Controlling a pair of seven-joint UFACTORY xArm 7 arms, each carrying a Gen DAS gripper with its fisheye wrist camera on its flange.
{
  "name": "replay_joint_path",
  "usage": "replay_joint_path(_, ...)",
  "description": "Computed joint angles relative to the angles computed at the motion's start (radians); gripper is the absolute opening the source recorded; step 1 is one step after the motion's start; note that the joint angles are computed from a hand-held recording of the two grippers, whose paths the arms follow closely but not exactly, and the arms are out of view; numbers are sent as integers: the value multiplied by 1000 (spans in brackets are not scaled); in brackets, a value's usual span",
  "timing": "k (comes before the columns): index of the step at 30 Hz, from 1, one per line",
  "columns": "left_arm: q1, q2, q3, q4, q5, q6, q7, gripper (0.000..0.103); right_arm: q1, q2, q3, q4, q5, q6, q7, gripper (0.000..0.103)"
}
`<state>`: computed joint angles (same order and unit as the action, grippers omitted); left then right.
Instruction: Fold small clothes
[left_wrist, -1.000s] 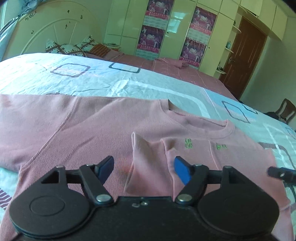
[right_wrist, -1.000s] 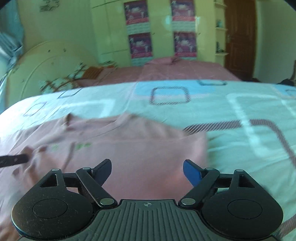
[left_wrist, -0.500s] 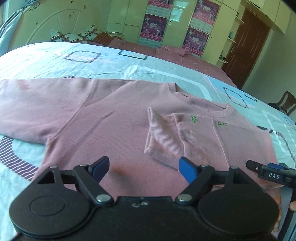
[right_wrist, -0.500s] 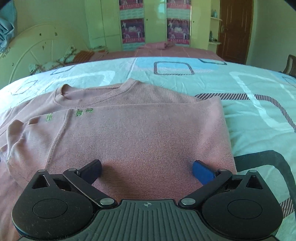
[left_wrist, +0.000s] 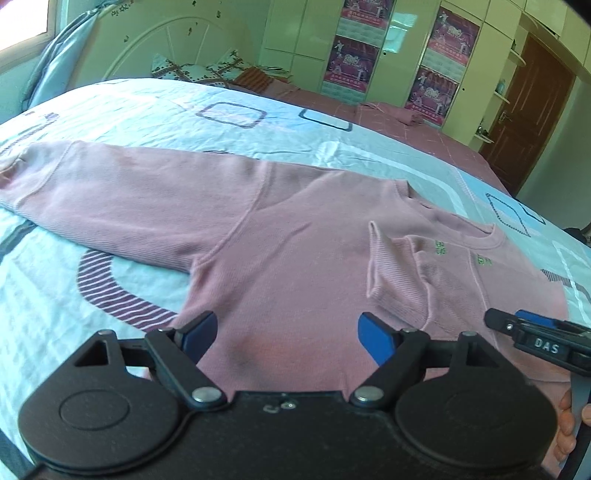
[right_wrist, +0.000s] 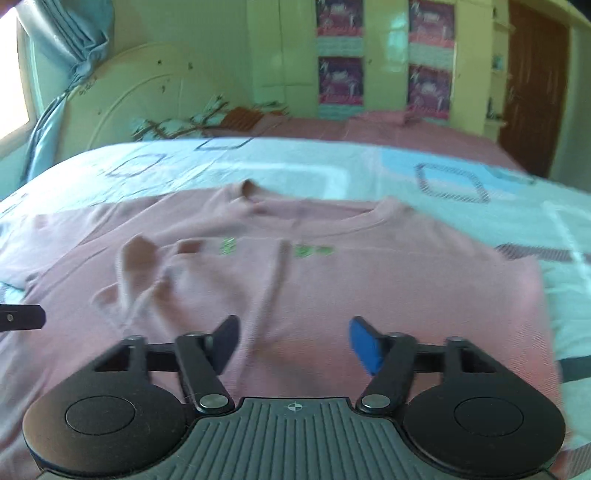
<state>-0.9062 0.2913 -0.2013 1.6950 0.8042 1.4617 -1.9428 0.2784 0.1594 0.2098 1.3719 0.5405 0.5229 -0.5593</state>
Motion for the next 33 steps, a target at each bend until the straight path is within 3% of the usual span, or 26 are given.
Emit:
replay_joint_path(7, 36, -118, -30, -141, -23, 8, -37, 84, 47, 3, 20, 13, -29, 13, 91, 62)
replay_joint_path(14, 145, -360, -90, -425, -72, -48, -142, 84, 108, 14, 16, 34, -148, 5, 276, 62)
replay_joint_path(20, 236, -657, -100, -733, -160, -121, -261, 84, 158, 32, 9, 52, -292, -16, 468, 62)
replay_joint_path(24, 291, -865, -97, -934, -164, -207, -342, 79, 184, 48, 2, 76, -380, -18, 578, 62)
replay_joint_path(30, 405, -1036, -80, -1096, -119, -324, -372, 75, 216, 75, -19, 113, -514, -15, 729, 62)
replay_joint_path(32, 455, -1069, -83, -1136, -95, -364, -390, 67, 221, 86, -23, 128, -545, -10, 761, 62)
replay_joint_path(33, 474, -1084, -89, -1151, -95, -367, -393, 56, 224, 91, -26, 133, -560, -8, 775, 62)
